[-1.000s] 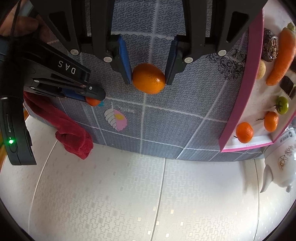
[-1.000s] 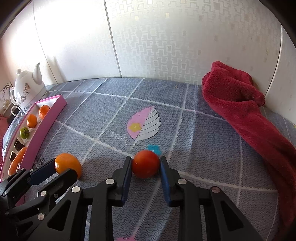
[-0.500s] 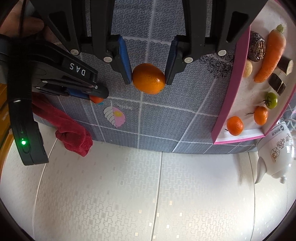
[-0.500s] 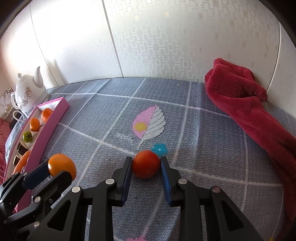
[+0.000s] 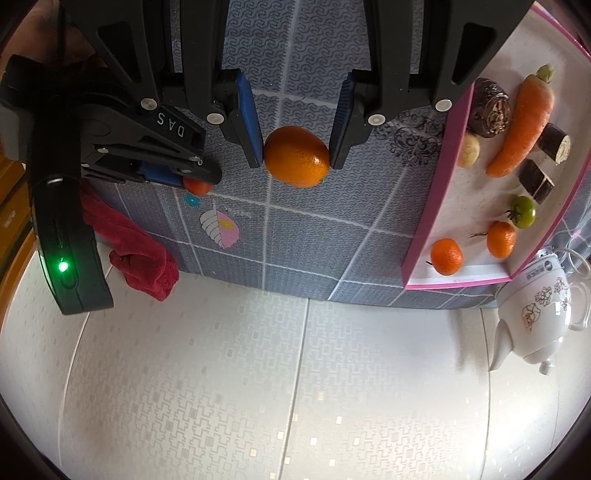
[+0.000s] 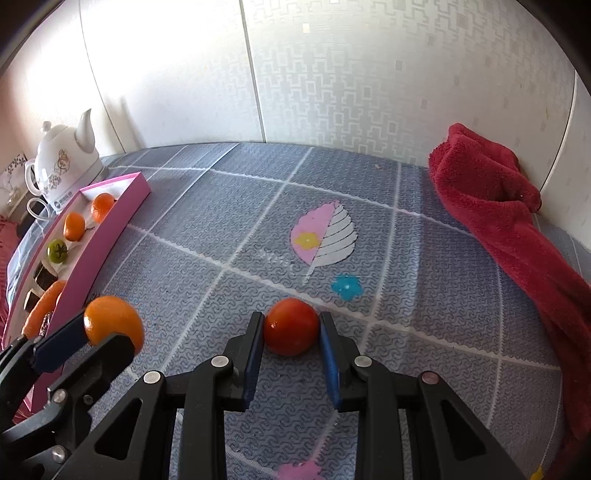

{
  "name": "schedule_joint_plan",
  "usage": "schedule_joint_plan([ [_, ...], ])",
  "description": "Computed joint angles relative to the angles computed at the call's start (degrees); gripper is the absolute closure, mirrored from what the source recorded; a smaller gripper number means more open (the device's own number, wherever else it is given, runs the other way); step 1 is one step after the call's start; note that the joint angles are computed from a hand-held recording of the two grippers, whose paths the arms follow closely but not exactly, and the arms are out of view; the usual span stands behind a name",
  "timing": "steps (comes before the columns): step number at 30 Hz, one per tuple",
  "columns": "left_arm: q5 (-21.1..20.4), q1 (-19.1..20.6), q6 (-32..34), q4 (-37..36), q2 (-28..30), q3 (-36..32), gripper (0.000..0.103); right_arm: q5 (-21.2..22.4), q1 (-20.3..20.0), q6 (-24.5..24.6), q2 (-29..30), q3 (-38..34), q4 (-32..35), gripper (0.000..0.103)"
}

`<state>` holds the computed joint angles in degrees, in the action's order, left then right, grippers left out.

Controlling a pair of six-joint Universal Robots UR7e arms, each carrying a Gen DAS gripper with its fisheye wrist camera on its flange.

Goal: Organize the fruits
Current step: 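Carry the tangerine and red tomato toward the pink tray with both tools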

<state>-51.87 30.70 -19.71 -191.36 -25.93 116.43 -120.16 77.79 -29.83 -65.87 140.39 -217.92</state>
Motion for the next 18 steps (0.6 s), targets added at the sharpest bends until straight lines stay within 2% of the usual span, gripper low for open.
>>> schedule_joint_plan([
  [4, 0.1, -0.1, -0.3, -0.9, -0.9, 1.1, 0.067, -1.4, 0.8, 0.5, 0.5, 0.1, -1.1, 0.075],
  [10, 0.2, -0.7, -1.0, -1.7, -2.8, 2.9, 0.066, 0.1, 1.9, 1.8, -0.3, 1.7, -4.4, 0.075],
  [18, 0.6, -0.2, -2.4, -2.9, -7.0, 5.8, 0.067, 7.2, 4.3, 0.6, -0.5, 4.1, -10.8, 0.075],
])
